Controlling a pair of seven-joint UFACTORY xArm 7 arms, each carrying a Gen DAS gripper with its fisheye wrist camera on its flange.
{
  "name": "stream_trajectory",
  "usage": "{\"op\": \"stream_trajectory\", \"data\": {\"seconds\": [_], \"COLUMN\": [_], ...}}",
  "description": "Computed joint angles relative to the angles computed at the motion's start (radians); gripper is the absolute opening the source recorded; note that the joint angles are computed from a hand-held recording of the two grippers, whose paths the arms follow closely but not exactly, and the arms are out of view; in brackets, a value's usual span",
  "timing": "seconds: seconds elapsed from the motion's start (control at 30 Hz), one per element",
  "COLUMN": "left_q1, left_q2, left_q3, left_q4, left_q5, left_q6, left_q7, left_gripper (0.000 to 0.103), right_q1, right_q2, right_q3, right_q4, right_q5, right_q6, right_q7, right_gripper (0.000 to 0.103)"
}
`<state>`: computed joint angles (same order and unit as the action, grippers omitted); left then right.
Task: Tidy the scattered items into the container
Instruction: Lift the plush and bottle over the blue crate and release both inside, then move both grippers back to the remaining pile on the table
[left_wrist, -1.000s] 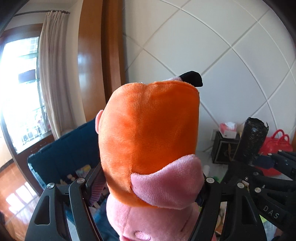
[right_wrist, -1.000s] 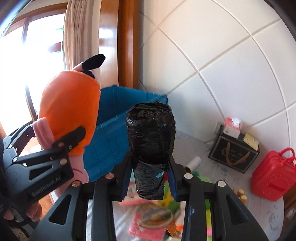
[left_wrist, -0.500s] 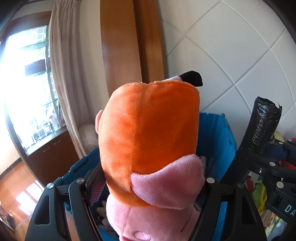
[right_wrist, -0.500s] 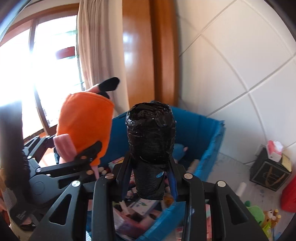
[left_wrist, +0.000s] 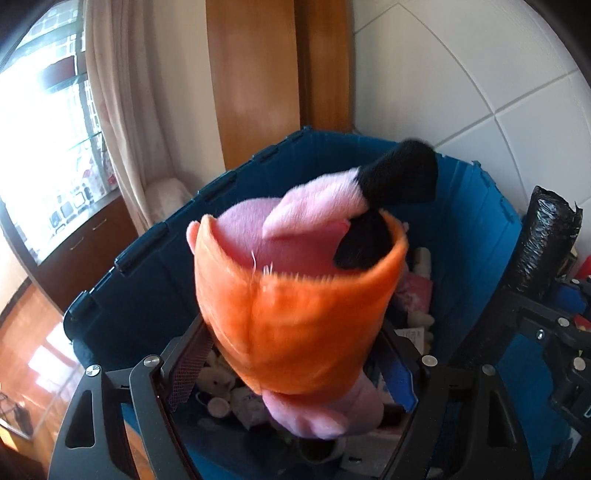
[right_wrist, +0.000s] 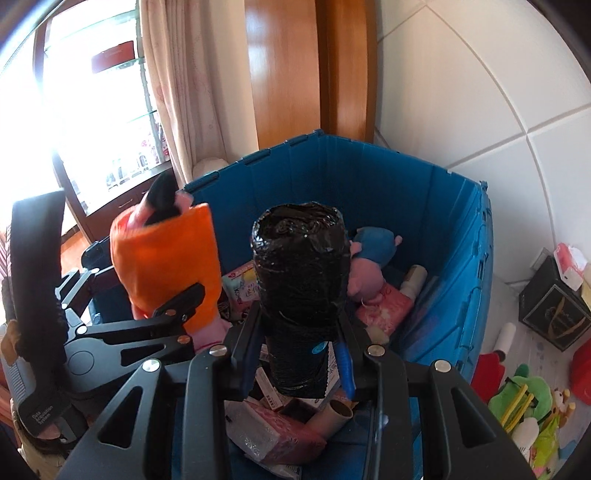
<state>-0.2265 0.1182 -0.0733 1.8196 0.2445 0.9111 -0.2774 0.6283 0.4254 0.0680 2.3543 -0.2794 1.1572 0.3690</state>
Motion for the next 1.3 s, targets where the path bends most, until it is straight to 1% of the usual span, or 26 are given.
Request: {"op": "stream_trajectory", "data": {"seconds": [0.1, 0.17, 0.33, 0.4, 0.47, 0.57, 0.7, 0.83, 0.93, 1.07, 1.17, 1.23, 1.3], "left_q1": [-0.009, -0.001, -0.007, -0.012, -0.005, -0.004, -0.008, -0.022, -0.037, -0.076, -0.118, -0.15, -0.188], "left_q2": [0.005, 0.014, 0.008, -0.009, -0.038, -0.073, -0.11, -0.132, -0.139, -0.138, -0.133, -0.127, -0.113], "left_q3": [-0.003, 0.001, 0.001, -0.001, -0.001, -0.011, -0.029, -0.052, -0.069, -0.1, -0.128, -0.147, -0.168], "left_q4": [0.017, 0.029, 0.034, 0.019, -0.018, -0.064, -0.099, -0.111, -0.108, -0.096, -0.088, -0.083, -0.068], "left_q5": [0.016, 0.003, 0.017, 0.024, 0.018, 0.024, 0.05, 0.067, 0.041, 0.016, 0.027, 0.046, 0.083], "left_q6": [0.027, 0.017, 0.015, 0.014, -0.005, -0.033, -0.05, -0.067, -0.085, -0.104, -0.124, -0.137, -0.139], "left_q7": [0.001, 0.018, 0.013, 0.006, 0.014, 0.001, -0.019, -0.032, -0.017, 0.005, 0.001, -0.012, -0.045], "left_gripper": [0.084, 0.084, 0.085, 0.085, 0.085, 0.085, 0.086, 0.088, 0.088, 0.089, 0.095, 0.1, 0.1], "right_q1": [0.011, 0.013, 0.0, -0.006, -0.022, -0.031, -0.057, -0.104, -0.151, -0.219, -0.271, -0.304, -0.336], "right_q2": [-0.02, -0.036, -0.096, -0.118, -0.149, -0.192, -0.279, -0.387, -0.477, -0.615, -0.734, -0.818, -0.897], "right_q3": [-0.007, -0.008, 0.007, 0.015, 0.022, 0.036, 0.057, 0.087, 0.111, 0.138, 0.146, 0.145, 0.142], "right_q4": [-0.041, -0.057, -0.143, -0.174, -0.225, -0.284, -0.397, -0.529, -0.63, -0.77, -0.88, -0.954, -1.018], "right_q5": [-0.022, -0.04, -0.067, -0.078, -0.081, -0.107, -0.14, -0.172, -0.188, -0.215, -0.21, -0.2, -0.189], "right_q6": [-0.016, -0.017, -0.05, -0.059, -0.086, -0.108, -0.146, -0.172, -0.18, -0.176, -0.166, -0.159, -0.143], "right_q7": [0.033, 0.052, 0.082, 0.093, 0.102, 0.135, 0.19, 0.251, 0.295, 0.355, 0.38, 0.385, 0.38], "right_gripper": [0.038, 0.047, 0.05, 0.057, 0.067, 0.076, 0.081, 0.091, 0.091, 0.092, 0.092, 0.092, 0.093]}}
